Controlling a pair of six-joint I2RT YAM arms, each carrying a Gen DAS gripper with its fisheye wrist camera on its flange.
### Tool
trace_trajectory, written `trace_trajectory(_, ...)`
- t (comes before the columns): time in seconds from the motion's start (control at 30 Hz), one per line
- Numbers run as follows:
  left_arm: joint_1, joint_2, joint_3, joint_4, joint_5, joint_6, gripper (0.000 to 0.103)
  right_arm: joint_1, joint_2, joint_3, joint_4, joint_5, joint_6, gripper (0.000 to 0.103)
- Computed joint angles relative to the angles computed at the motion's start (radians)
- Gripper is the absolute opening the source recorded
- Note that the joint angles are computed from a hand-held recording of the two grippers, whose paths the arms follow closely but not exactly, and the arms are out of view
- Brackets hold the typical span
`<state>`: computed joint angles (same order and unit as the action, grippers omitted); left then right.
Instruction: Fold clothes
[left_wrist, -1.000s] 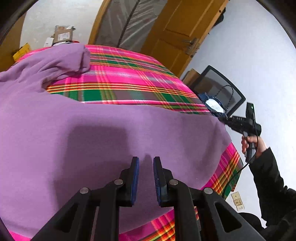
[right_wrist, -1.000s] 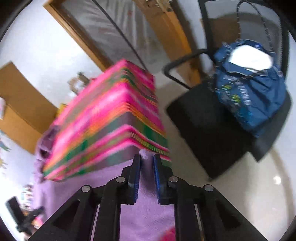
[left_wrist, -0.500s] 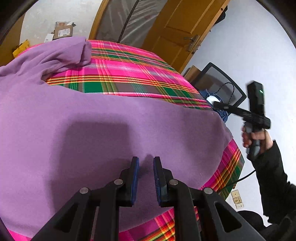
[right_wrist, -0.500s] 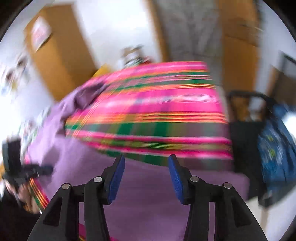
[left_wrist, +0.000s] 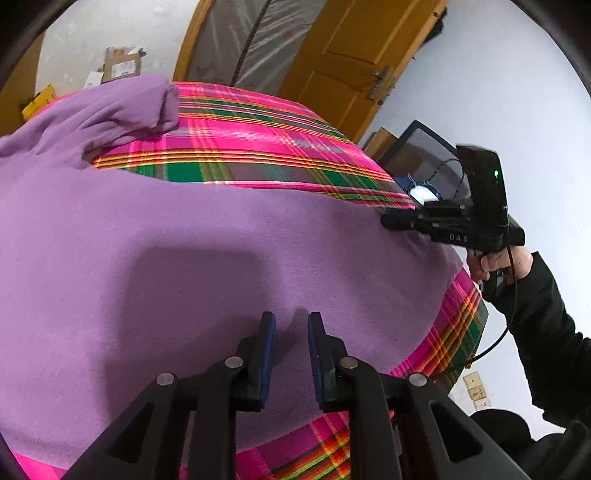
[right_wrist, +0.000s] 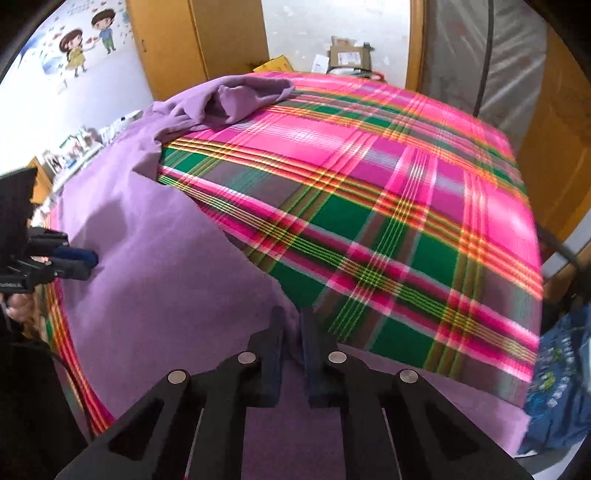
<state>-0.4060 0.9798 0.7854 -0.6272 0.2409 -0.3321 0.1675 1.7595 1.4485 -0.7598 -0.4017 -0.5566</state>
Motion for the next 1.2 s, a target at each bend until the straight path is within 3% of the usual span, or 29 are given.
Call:
trace_trajectory(0.2,-0.101,-0.005,-0.001,0.007,-0.054,0.010,0.023,-0.033,-0.032,-0.029,0.094,0.036,0.153,0.013)
trace_trajectory(0.3,-0.103,-0.014,-0.001,-0.001,-0.046,0.012,0.023,-0.064,-0.064,-0.059,0.106,0.033,0.203,0.030)
trace_trajectory(0.4,-0.097,-0.017,-0.005,-0.001,-0.034,0.015,0.023,-0.105,-0.146,-0.135,0.122,0.002,0.229,0.031)
trace_trajectory(0.7,-0.188,0.025,0.020,0.002,-0.036,0.042,0.024,-0.115,-0.294,-0.313,0.096,0.045,0.161,0.031)
trace_trajectory(0.87,-0.158,-0.007,0.000,-0.009,0.014,0.044,0.024,-0.250,-0.364,-0.389,0.068,0.074,0.096,0.032)
trace_trajectory(1.0,-0.163,0.003,0.028,-0.045,0.003,0.070,0.024,-0.374,-0.386,-0.404,0.047,0.082,0.115,0.032)
trace_trajectory(1.1,-0.203,0.042,0.068,-0.036,-0.046,0.066,0.024,-0.487,-0.368,-0.404,0.046,-0.014,0.193,0.032)
trace_trajectory(1.2,-0.268,0.113,0.114,0.017,-0.077,0.091,0.025,-0.590,-0.318,-0.393,0.044,-0.122,0.307,0.039)
